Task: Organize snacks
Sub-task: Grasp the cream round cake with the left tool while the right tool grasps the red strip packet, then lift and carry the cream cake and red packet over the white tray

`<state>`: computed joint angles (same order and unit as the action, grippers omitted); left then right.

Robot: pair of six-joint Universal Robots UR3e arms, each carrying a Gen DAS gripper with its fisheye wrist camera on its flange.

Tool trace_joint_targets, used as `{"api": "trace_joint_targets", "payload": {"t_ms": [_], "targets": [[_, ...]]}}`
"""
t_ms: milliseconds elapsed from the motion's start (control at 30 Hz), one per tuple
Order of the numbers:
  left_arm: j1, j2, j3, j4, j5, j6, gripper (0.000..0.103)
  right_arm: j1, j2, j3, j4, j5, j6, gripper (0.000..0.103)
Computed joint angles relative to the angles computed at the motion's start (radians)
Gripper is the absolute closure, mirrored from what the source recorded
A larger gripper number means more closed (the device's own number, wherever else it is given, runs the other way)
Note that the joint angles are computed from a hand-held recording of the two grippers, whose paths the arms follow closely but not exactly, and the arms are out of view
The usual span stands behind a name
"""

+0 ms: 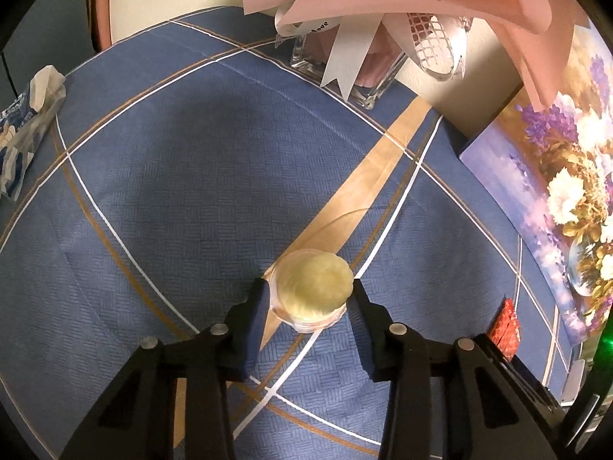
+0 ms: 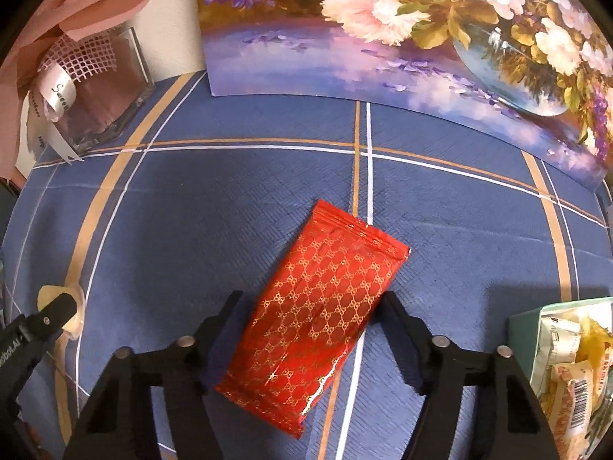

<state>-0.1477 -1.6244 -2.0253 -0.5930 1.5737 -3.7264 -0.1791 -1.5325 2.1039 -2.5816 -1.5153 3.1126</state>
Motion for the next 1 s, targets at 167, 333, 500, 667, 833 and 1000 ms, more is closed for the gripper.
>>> {"api": "trace_joint_targets", "payload": {"t_ms": [167, 333, 500, 667, 833, 1000], "targets": [[0.014, 0.011, -0.013, 0.017, -0.038, 0.006, 0.066, -0.059, -0.1, 0.078, 0.025, 0.031, -0.059, 0.042], [0.013, 0.008, -0.014, 0.026, -0.054, 0.01, 0.066, -0.153, -0.252, 0.168, 0.106, 0.089, -0.136, 0.045], [0.023, 0.022, -0.02, 0.021, -0.074, 0.012, 0.066, -0.18, -0.302, 0.161, 0.168, 0.129, -0.145, 0.046], [0.016, 0.045, 0.0, -0.013, -0.082, 0.019, 0.066, -0.224, -0.386, 0.175, 0.248, 0.164, -0.17, 0.046], [-0.027, 0.087, 0.055, -0.087, -0.054, 0.023, 0.066, -0.292, -0.497, 0.18, 0.37, 0.201, -0.216, 0.046], [-0.084, 0.131, 0.135, -0.169, -0.029, 0.018, 0.066, -0.357, -0.609, 0.162, 0.512, 0.225, -0.266, 0.046]]}}
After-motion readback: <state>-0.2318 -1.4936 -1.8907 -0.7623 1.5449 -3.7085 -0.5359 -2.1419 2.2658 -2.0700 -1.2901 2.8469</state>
